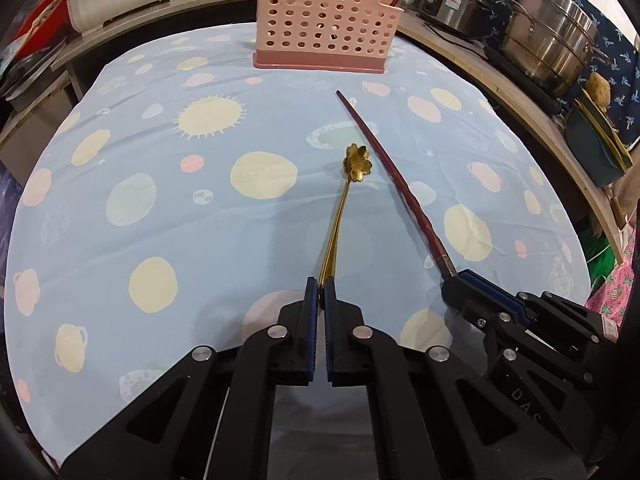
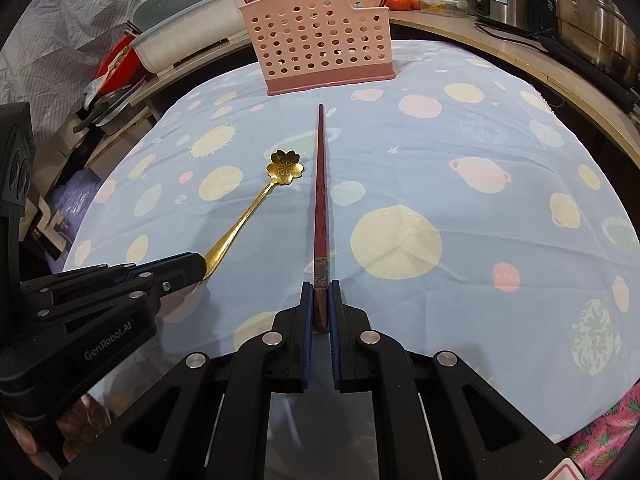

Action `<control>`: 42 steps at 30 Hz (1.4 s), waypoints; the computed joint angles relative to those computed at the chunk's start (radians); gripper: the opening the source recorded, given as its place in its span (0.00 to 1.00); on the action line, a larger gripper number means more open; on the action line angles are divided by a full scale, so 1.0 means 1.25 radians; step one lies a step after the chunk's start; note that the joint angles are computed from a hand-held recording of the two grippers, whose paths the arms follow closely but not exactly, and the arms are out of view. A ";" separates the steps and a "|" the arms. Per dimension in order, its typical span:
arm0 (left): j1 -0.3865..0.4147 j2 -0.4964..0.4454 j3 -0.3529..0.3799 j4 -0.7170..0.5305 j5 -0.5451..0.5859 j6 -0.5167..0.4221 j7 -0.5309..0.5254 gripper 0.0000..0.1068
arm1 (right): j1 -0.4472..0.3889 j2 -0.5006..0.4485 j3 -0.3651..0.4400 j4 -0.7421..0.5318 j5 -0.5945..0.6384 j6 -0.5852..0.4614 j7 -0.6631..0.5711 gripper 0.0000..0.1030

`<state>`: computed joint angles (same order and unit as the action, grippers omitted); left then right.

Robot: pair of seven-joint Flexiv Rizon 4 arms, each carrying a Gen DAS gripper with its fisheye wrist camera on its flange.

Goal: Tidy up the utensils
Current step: 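Lift the chopstick and gold spoon and carry them over the pink holder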

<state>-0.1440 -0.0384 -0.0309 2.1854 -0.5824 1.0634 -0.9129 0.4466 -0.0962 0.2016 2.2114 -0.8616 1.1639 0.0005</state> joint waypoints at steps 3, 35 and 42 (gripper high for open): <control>0.002 0.006 0.003 -0.002 -0.005 0.001 -0.001 0.02 | -0.002 0.006 -0.001 0.002 -0.007 0.003 0.007 0.07; 0.031 -0.011 0.001 -0.220 -0.064 0.020 -0.033 0.00 | -0.104 0.056 -0.028 -0.146 -0.186 0.068 0.065 0.07; 0.042 -0.055 -0.016 -0.319 -0.075 0.016 -0.037 0.00 | -0.117 0.028 -0.053 -0.228 -0.193 0.084 0.030 0.07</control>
